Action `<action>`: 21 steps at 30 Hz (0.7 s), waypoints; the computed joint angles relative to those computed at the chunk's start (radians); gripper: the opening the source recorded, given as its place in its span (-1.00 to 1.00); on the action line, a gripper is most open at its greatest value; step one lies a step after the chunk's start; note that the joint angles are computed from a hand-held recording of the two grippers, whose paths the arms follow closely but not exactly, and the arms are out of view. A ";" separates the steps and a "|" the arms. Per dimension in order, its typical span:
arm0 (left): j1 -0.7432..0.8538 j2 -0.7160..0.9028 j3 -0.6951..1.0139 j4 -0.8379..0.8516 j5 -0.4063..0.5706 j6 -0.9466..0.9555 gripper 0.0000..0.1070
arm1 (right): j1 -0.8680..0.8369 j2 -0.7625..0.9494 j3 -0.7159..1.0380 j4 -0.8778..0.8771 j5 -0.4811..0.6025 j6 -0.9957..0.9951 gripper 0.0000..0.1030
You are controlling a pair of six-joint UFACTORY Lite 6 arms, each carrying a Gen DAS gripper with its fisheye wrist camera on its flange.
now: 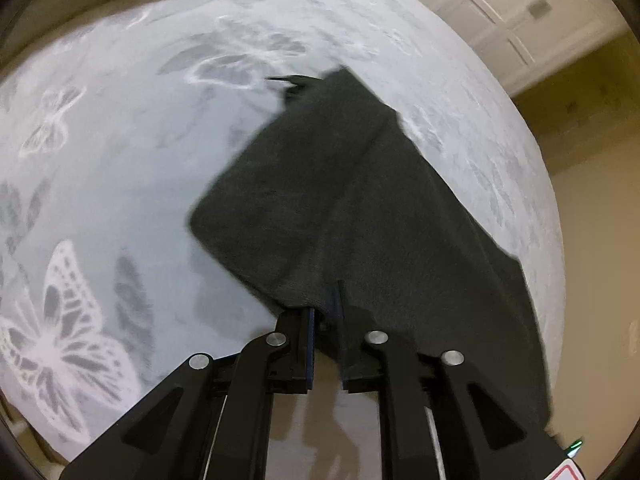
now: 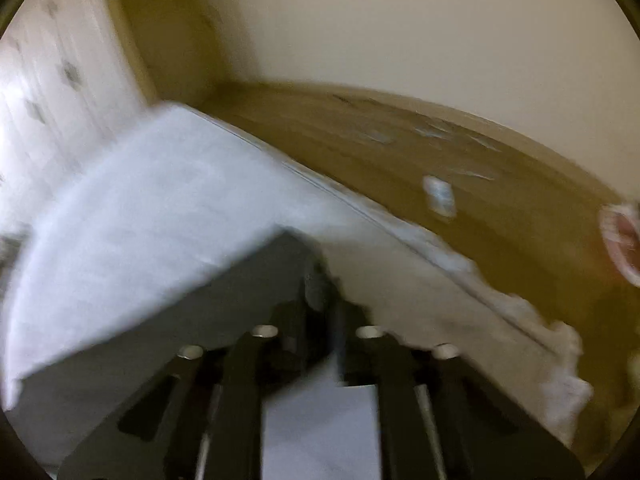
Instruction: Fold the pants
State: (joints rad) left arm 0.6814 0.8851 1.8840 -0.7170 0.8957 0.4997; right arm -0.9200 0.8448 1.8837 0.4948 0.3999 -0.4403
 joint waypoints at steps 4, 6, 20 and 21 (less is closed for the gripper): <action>0.112 0.033 0.048 -0.150 0.117 0.027 -0.77 | -0.030 -0.039 -0.008 -0.113 0.048 0.207 -0.36; 0.139 -0.023 -0.021 -0.208 0.094 0.072 -0.75 | -0.036 -0.209 -0.175 -0.001 -0.037 0.130 -0.36; -0.083 -0.329 -0.345 -0.103 -0.221 0.212 -0.41 | 0.744 -0.399 -0.396 0.136 0.019 -0.110 -0.48; -0.116 -0.306 -0.330 -0.043 -0.220 0.160 -0.36 | 0.795 -0.391 -0.387 0.104 0.015 -0.086 -0.49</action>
